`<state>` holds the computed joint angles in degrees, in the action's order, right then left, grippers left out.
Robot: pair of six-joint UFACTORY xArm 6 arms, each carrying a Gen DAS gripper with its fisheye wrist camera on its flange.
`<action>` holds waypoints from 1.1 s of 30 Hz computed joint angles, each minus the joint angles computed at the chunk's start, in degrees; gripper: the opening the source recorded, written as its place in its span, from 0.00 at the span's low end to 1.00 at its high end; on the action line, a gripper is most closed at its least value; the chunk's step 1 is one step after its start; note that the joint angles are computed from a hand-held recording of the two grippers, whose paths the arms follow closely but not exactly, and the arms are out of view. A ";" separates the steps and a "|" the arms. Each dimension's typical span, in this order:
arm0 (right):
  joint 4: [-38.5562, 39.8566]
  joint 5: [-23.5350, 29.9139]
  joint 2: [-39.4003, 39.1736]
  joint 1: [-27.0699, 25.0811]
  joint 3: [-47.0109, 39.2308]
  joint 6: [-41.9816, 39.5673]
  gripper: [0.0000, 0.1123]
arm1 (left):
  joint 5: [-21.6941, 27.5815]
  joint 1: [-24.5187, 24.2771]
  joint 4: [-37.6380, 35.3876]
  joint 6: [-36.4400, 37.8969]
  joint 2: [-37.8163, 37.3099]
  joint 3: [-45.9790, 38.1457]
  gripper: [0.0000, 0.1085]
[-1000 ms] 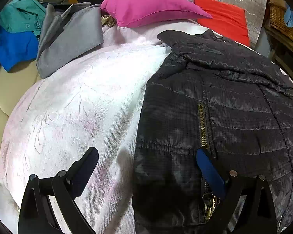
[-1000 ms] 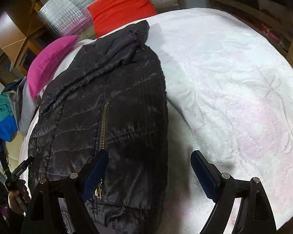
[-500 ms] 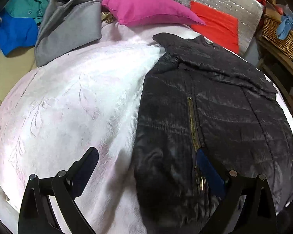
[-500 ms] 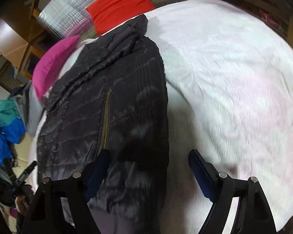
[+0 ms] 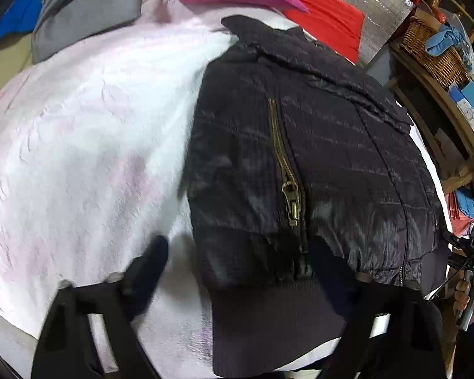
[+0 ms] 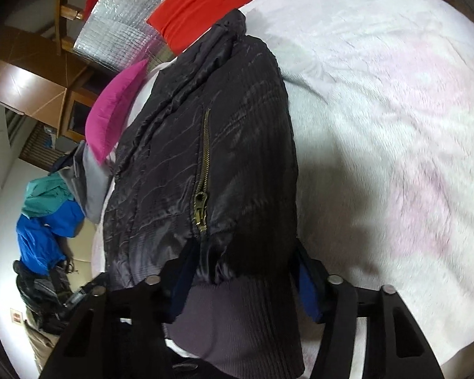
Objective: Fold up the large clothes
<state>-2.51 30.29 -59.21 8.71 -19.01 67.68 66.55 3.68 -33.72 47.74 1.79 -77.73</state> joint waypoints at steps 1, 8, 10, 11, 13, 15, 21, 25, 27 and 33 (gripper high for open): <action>0.97 -0.27 -0.03 0.14 0.22 -0.88 0.44 | 0.08 -0.08 0.15 -0.02 0.08 0.02 0.71; 3.13 -3.03 -1.64 0.03 3.34 -2.72 0.39 | 1.35 -0.25 -0.30 -0.68 1.55 -1.15 0.71; 2.62 -2.73 -1.52 0.26 2.92 -2.21 0.38 | 0.77 -0.65 0.24 -0.10 1.12 -0.75 0.71; 2.60 -2.67 -1.67 0.41 2.84 -2.19 0.30 | 0.41 -0.82 0.39 0.15 0.88 -0.48 0.69; 2.96 -2.67 -1.38 0.79 2.58 -2.98 0.24 | 0.27 -1.12 0.65 0.55 0.55 -0.18 0.47; 4.75 -2.55 -1.26 0.46 2.99 -5.04 0.22 | -0.76 -1.54 1.24 -0.20 0.30 0.05 0.40; 13.88 -6.75 -2.83 -0.10 6.16 -10.96 0.24 | 2.21 0.44 -0.31 -0.05 1.87 -2.38 0.34; 18.94 -8.73 -2.98 -0.12 7.20 -14.25 0.25 | 0.76 0.23 0.05 1.07 0.50 -0.18 0.38; 19.49 -9.90 -3.29 0.12 7.93 -14.16 0.25 | 0.10 0.13 0.08 1.36 0.06 0.55 0.38; 26.22 -11.62 -3.14 0.37 8.64 -18.07 0.24 | -1.97 -0.79 1.49 -0.30 -1.05 1.65 0.25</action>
